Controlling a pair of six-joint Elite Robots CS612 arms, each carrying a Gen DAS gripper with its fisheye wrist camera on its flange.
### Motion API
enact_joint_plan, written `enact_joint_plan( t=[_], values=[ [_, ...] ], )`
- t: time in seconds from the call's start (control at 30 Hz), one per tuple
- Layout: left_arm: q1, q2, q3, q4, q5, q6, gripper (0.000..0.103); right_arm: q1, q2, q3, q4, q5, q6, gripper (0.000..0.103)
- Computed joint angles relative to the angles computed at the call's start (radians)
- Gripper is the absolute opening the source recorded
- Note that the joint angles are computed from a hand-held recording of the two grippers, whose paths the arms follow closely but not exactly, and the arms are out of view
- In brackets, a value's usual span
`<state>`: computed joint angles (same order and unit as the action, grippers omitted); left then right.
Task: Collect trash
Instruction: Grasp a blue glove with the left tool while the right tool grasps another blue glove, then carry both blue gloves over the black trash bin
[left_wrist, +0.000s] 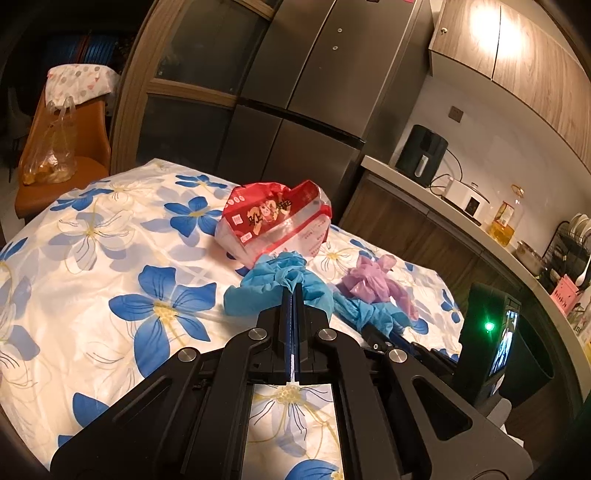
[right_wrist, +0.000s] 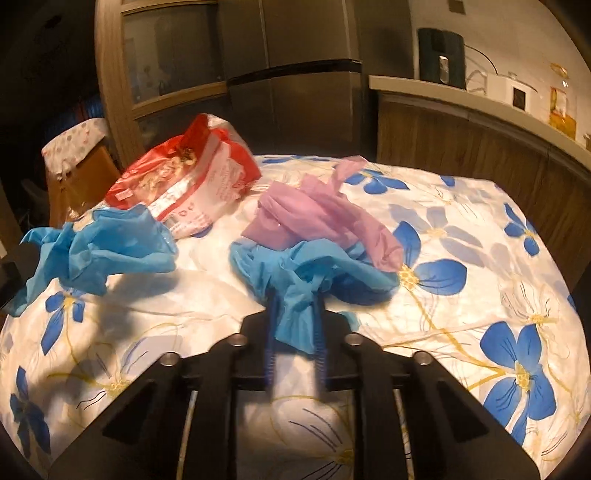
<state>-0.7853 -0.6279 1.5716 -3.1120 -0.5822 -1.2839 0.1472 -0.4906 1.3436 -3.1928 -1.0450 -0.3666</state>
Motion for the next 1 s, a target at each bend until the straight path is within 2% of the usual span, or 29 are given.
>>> enact_joint_plan(
  t=[0.17, 0.57, 0.77, 1.0],
  values=[
    [-0.006, -0.009, 0.006, 0.030, 0.009, -0.022, 0.000, -0.016, -0.016, 0.030, -0.063, 0.063, 0.019, 0.010],
    [-0.042, -0.033, 0.010, 0.068, 0.065, -0.025, 0.000, -0.074, -0.091, 0.151, -0.200, 0.216, 0.057, 0.009],
    [-0.066, -0.041, 0.007, 0.073, 0.088, -0.008, 0.000, -0.112, -0.123, 0.212, -0.284, 0.261, 0.100, 0.009],
    [-0.087, -0.036, -0.029, 0.100, 0.098, 0.024, 0.000, -0.150, -0.142, 0.257, -0.366, 0.272, 0.146, 0.009]
  ],
)
